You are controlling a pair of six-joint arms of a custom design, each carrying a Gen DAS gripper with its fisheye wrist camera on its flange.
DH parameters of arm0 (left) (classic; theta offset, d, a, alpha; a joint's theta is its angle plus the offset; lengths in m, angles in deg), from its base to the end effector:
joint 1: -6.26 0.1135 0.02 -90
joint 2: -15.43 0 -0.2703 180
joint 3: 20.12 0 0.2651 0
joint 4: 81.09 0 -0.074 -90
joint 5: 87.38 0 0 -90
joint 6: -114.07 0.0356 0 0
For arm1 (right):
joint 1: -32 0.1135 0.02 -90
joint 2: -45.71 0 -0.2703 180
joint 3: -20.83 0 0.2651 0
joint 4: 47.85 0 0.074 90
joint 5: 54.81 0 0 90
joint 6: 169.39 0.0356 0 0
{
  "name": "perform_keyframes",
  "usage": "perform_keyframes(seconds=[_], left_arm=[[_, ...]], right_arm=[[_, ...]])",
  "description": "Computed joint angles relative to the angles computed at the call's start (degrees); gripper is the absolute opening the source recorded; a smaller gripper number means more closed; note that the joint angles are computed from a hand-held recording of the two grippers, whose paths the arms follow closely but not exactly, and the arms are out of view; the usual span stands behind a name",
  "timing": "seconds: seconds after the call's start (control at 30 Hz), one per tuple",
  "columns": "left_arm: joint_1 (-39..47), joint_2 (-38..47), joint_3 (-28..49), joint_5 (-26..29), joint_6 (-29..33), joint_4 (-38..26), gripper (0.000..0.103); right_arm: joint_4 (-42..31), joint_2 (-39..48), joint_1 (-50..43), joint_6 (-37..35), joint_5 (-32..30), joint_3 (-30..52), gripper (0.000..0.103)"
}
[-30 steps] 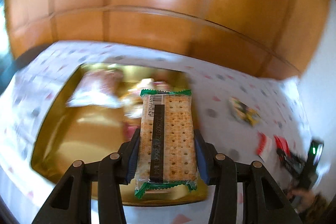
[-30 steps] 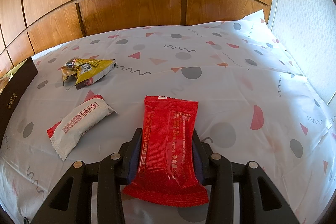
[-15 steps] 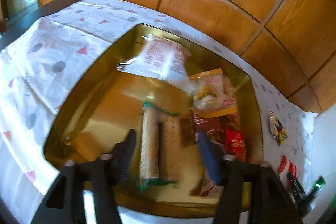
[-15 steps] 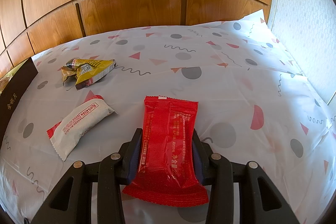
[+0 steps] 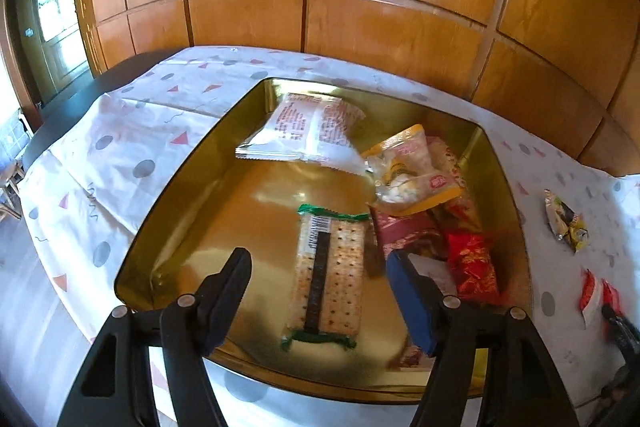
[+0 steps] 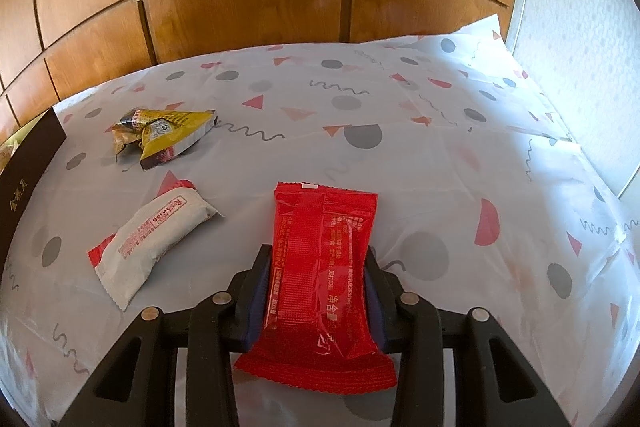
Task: Organize snacks
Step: 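Carry the cracker pack into the gold tray and open the left tool, then carry the red bar into the gold tray and open the right tool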
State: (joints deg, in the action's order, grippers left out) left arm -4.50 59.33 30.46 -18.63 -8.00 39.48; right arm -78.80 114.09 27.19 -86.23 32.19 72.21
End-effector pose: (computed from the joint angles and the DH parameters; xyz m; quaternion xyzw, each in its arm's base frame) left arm 0.1531 -0.0160 0.2464 -0.2301 0.9044 0.0481 0.3560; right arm 0.2466 -0.0189 0.2059 -0.0259 0.9328 -0.0121 0.3593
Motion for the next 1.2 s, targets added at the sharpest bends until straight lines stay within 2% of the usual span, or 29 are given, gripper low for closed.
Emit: perform_keyframes(seconds=[0.3,0.4,0.6,0.87,1.1,1.2], left_arm=[[-6.93,-1.87,-0.16,-4.88,-0.98,-1.84,0.071],[-6.64,-3.27,-0.57,-4.63,-0.87,-2.14,0.071],[-4.32,-6.10,-1.51,-3.46,-0.57,-3.04,0.071],[0.63,-10.14,-2.87,-1.55,1.45,-4.30,0.071],[8.28,-13.51,-3.70,1.70,4.16,-4.93,0.071],[10.02,-14.31,-3.97,2.50,5.01,-5.11,0.071]], right_arm=[[-10.36,0.85,3.31,1.74,-0.25,5.92,0.039],[-13.01,-1.73,7.87,2.66,-0.55,7.45,0.039],[-19.48,-2.71,20.30,5.83,-5.85,13.61,0.039],[-22.49,5.24,38.23,12.81,-10.48,23.88,0.039],[-21.15,16.40,48.46,18.47,-10.80,34.48,0.042],[-20.12,22.36,50.71,20.97,-12.99,37.38,0.043]])
